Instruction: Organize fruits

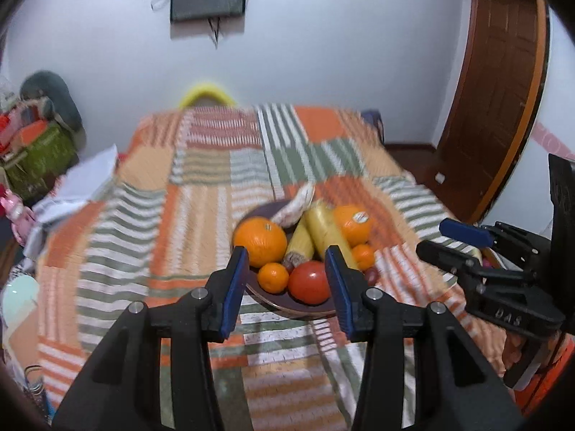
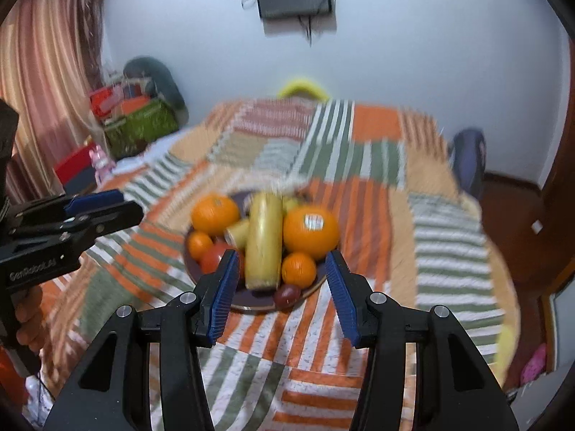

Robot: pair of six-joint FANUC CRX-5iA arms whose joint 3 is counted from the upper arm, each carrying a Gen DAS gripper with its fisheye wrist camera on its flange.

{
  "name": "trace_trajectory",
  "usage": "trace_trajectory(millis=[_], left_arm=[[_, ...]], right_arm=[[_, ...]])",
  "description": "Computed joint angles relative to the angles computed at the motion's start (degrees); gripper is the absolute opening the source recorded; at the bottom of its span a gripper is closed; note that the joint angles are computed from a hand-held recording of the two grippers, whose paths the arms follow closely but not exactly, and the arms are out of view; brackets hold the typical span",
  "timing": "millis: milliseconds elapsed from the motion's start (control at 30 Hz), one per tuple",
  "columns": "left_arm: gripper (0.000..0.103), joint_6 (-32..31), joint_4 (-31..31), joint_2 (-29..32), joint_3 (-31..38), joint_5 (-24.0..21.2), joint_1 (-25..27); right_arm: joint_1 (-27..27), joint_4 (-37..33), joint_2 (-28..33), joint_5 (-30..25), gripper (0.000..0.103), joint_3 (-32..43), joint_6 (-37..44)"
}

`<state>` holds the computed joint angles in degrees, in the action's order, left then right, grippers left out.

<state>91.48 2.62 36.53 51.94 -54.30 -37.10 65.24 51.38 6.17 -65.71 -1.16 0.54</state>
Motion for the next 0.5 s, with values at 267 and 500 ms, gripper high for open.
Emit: trace_trajectory(millis=[267,500], left_arm=[[0.05,4.4,-5.0,-17.1,-16.5,13.9,-2.7],[0.071,17.5,-20.7,-28.1,-24.6,20.5,-7.4]], right_arm=[[8.3,13.2,-1.3,-12.0,0.053,3.5,-4.1],[15.1,24.2,1.4,-20.0,0.068,6.8,-6.0]])
